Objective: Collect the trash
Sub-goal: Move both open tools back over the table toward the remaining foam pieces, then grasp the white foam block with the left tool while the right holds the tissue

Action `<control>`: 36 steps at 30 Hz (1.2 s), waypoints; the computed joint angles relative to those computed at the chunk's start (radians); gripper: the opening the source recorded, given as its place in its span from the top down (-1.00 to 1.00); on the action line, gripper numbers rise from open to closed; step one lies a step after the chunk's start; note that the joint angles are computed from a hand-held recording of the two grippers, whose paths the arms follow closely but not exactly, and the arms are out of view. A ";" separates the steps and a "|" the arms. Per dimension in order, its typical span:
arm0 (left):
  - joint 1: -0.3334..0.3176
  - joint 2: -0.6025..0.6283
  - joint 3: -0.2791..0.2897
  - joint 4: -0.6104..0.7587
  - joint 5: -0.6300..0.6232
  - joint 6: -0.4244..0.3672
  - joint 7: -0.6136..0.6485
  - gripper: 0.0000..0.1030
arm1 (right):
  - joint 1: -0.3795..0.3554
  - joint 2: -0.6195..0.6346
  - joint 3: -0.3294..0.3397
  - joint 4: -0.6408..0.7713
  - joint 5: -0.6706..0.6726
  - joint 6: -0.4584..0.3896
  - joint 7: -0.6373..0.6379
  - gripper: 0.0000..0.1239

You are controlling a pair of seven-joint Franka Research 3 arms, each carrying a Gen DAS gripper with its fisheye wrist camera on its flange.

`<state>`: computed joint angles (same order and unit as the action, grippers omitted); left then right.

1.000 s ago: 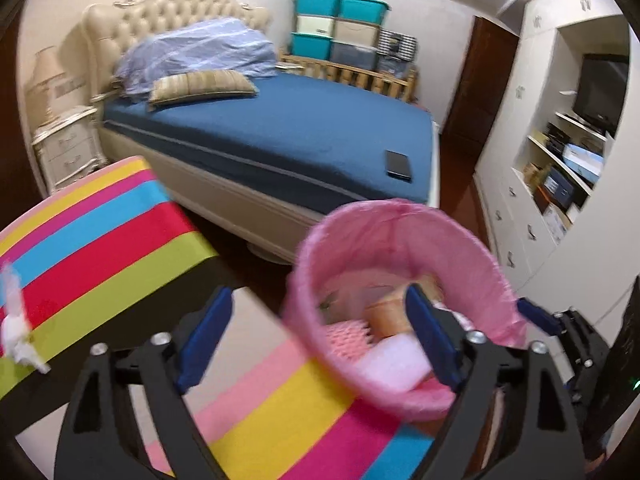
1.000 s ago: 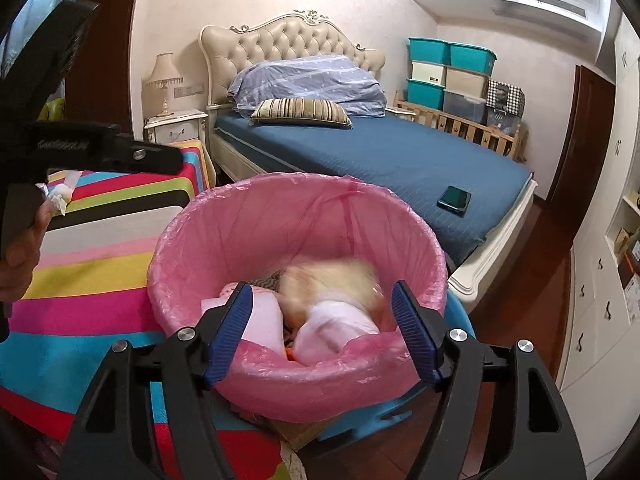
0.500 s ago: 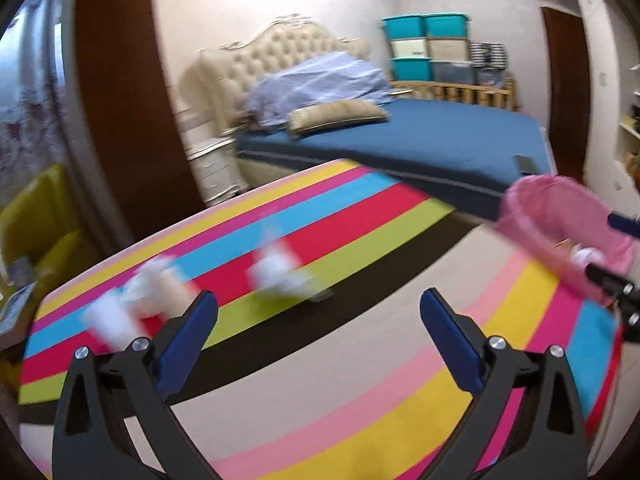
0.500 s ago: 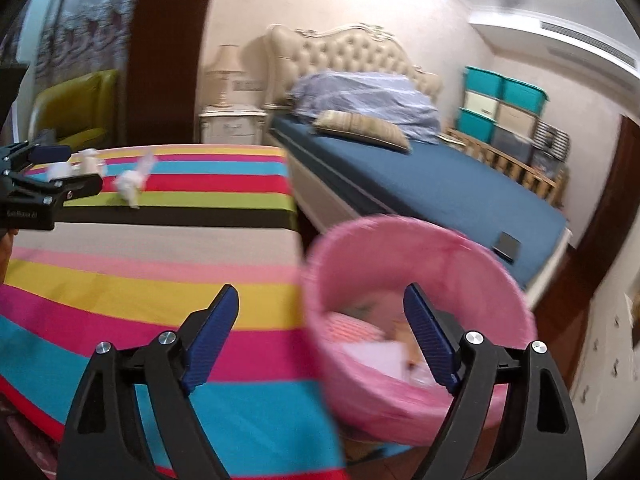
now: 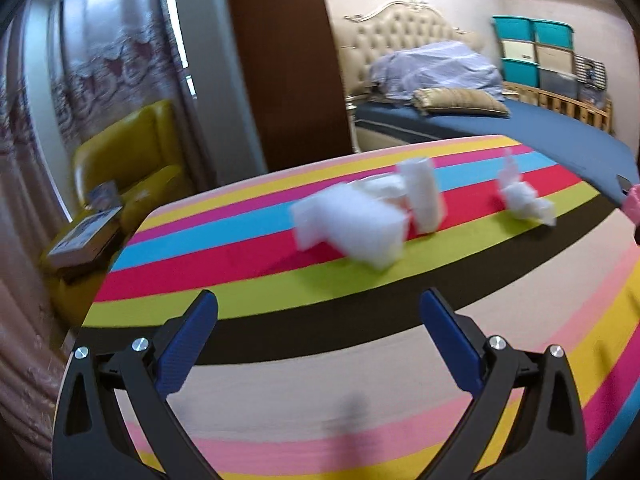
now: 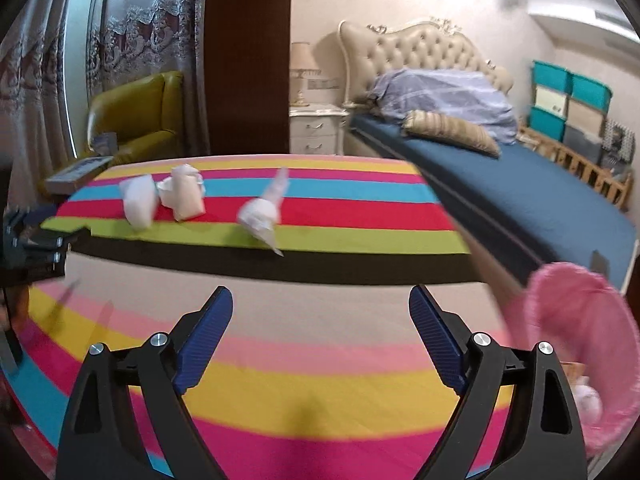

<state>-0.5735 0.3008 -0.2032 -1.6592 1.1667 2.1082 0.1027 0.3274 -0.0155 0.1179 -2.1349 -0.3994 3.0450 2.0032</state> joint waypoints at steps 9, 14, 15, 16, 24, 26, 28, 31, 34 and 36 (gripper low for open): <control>0.029 -0.045 -0.017 -0.059 0.010 0.040 -0.060 -0.90 | 0.147 0.311 -0.061 0.412 0.007 -0.233 -0.016 -0.29; 0.022 -0.033 -0.014 -0.046 0.023 0.042 -0.043 -0.90 | 0.218 0.430 -0.125 0.597 0.045 -0.330 -0.036 -0.23; 0.023 -0.034 -0.013 -0.047 0.020 0.044 -0.047 -0.90 | 0.223 0.456 -0.129 0.638 0.061 -0.371 -0.046 -0.22; 0.025 -0.036 -0.012 -0.050 0.017 0.049 -0.050 -0.90 | 0.229 0.476 -0.133 0.671 0.074 -0.407 -0.053 -0.18; 0.045 -0.048 -0.012 -0.070 -0.011 0.087 -0.079 -0.90 | 0.216 0.517 -0.121 0.734 0.185 -0.481 -0.136 0.41; 0.047 -0.047 -0.012 -0.069 -0.022 0.085 -0.082 -0.90 | 0.216 0.502 -0.127 0.709 0.193 -0.460 -0.138 0.46; 0.047 -0.045 -0.011 -0.067 -0.027 0.083 -0.084 -0.90 | 0.222 0.486 -0.136 0.682 0.187 -0.428 -0.129 0.50; 0.033 -0.029 -0.012 -0.042 -0.021 0.043 -0.067 -0.90 | 0.238 0.475 -0.154 0.662 0.162 -0.402 -0.102 0.53; 0.031 -0.015 -0.012 -0.027 -0.017 0.067 -0.023 -0.90 | 0.243 0.464 -0.162 0.642 0.144 -0.382 -0.081 0.53; 0.047 -0.003 -0.011 -0.017 -0.060 0.123 0.004 -0.90 | 0.244 0.465 -0.163 0.645 0.137 -0.385 -0.074 0.53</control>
<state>-0.5262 0.2976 -0.2146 -1.6763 1.1064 2.2316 0.1066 0.5713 0.4497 -0.0451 -1.4904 -0.2621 2.6596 1.9287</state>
